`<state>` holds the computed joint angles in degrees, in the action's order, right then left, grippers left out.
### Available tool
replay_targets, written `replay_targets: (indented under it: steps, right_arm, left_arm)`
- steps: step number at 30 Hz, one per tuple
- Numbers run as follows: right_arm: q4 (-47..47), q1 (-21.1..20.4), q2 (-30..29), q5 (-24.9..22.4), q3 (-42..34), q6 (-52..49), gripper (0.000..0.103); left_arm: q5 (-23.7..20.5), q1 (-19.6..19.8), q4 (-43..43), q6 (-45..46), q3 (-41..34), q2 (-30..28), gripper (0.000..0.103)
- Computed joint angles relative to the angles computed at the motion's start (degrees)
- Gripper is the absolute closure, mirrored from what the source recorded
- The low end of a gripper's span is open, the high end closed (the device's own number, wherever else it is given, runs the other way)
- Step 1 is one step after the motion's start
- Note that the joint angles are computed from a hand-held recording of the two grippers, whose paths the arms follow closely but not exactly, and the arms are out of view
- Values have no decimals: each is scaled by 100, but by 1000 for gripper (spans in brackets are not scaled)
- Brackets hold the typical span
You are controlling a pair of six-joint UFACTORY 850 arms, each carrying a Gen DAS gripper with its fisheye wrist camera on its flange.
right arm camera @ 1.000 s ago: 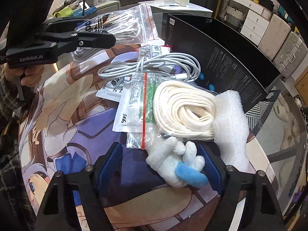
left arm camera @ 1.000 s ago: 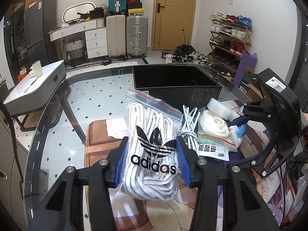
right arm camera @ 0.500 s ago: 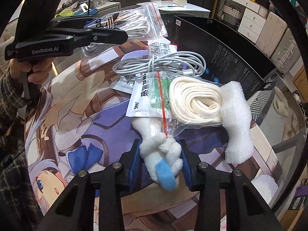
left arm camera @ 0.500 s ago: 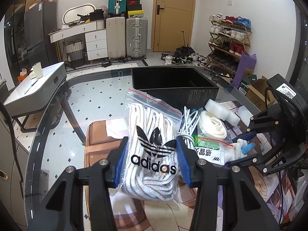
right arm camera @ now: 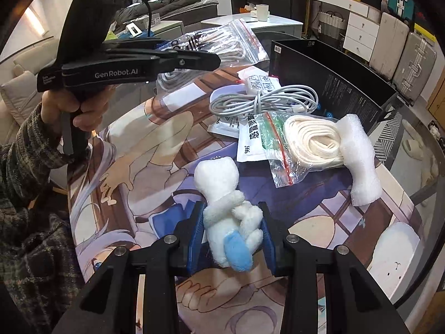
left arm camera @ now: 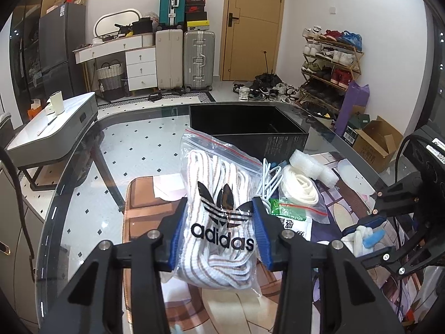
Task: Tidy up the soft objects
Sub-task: 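Carry the adidas bag and the plush bunny toward the black box with both tools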
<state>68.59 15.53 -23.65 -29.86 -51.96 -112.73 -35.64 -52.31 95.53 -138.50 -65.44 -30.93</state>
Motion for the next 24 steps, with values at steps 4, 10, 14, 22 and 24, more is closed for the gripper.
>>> replay_targets:
  steps: [4,10,14,22,24]
  right_arm:
    - [220,-76,123,-142,89,-108,66]
    - [781,-368,308,-357,224,-394,66]
    - [1510,-547,354,-355,231,-661,66]
    - [2905,-728,254,-382,109,-940,66]
    - [3207,-731,227,-372,85,-953,66]
  left_arm:
    - [-2,-19,-118,148,-12,-1,62]
    - [-80,-64,-56,91,23,44,64]
    - [-122,-87,-147,255,-12,55,64]
    - [-257,-126,-187,456,-72,118,64]
    - [-292,-125,-229,558,-109,123,64]
